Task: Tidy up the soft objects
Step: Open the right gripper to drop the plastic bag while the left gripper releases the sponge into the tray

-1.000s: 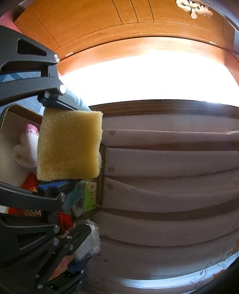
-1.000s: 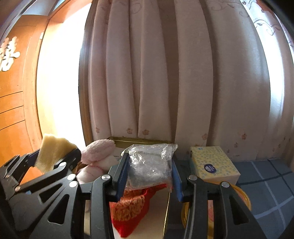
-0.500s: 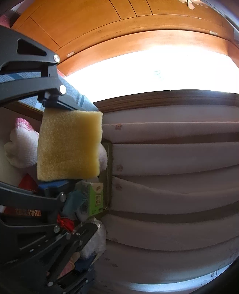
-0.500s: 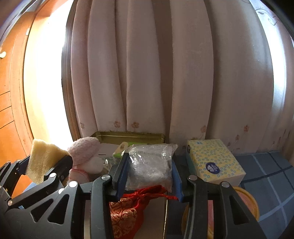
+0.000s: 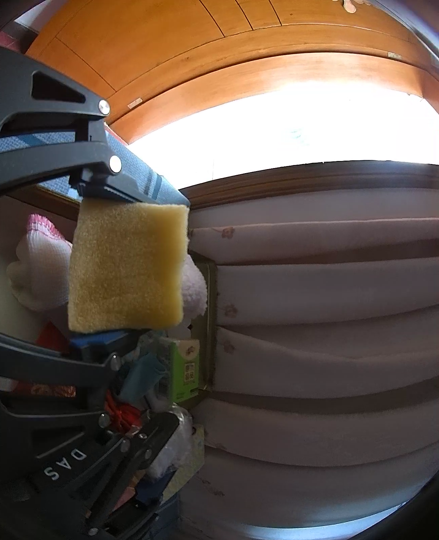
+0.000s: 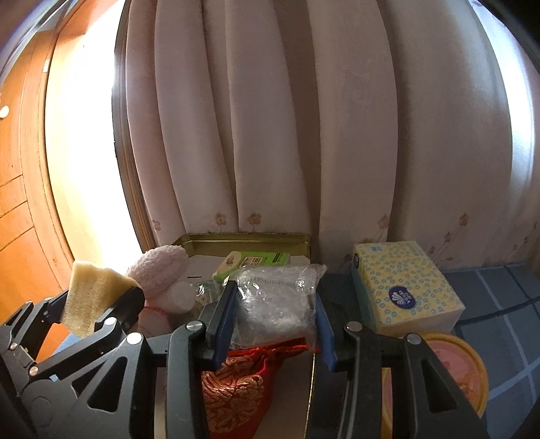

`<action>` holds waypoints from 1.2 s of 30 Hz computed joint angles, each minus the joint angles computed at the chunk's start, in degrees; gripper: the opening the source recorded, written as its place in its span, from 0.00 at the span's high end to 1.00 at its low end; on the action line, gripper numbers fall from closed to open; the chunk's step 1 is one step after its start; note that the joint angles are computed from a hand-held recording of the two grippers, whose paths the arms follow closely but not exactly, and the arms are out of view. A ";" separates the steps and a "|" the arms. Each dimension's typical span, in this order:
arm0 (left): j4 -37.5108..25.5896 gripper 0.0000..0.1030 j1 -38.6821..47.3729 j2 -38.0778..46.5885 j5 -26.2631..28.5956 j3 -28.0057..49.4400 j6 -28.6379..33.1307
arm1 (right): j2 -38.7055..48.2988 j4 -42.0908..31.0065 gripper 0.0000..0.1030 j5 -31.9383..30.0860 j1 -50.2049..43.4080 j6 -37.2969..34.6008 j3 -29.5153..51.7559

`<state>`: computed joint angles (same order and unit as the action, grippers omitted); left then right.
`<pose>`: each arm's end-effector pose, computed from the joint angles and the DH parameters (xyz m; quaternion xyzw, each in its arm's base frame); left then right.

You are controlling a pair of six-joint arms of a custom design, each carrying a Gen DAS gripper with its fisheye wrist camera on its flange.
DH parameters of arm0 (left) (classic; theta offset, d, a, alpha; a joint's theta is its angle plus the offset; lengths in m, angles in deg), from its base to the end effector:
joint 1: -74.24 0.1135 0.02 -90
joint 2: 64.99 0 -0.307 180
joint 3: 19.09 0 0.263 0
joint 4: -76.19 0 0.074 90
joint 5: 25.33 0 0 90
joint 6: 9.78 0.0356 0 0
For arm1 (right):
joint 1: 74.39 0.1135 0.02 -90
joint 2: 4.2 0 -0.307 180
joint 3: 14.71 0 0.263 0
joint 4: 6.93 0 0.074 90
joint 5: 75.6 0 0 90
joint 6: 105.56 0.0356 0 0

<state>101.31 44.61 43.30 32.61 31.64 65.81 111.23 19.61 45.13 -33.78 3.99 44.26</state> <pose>0.3095 -0.1543 0.1272 -0.0202 0.8526 0.0509 0.5197 0.3062 0.2386 0.1194 -0.0221 0.8449 0.0435 0.5327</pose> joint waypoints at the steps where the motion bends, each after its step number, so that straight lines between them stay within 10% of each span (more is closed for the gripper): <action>1: -0.26 0.44 -0.23 0.18 -0.33 0.30 -0.07 | 0.04 -0.43 0.56 -0.31 -0.09 0.19 0.24; 14: -2.29 0.37 -1.38 0.22 -4.53 1.06 -1.60 | 0.48 0.70 0.51 -16.14 -5.68 4.55 -0.08; 16: 0.08 0.24 -1.96 0.22 -4.89 0.17 -0.12 | 0.67 2.92 0.31 -19.46 -6.62 5.43 -0.82; 18: 2.26 0.01 -2.88 0.34 -6.17 -0.53 1.35 | 0.62 5.76 0.23 -18.09 -6.01 4.58 -1.88; 28: 4.06 0.01 -1.62 -0.42 -4.72 -1.89 -0.23 | 2.78 19.56 0.20 -5.15 1.52 -8.38 -4.95; 36: 6.84 0.01 -2.15 -0.54 -6.05 -3.23 0.00 | 4.32 27.04 0.14 5.21 2.40 -4.77 -7.23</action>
<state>108.15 42.46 42.76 26.57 28.41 65.80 115.55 46.65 50.34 -31.37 -0.77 37.03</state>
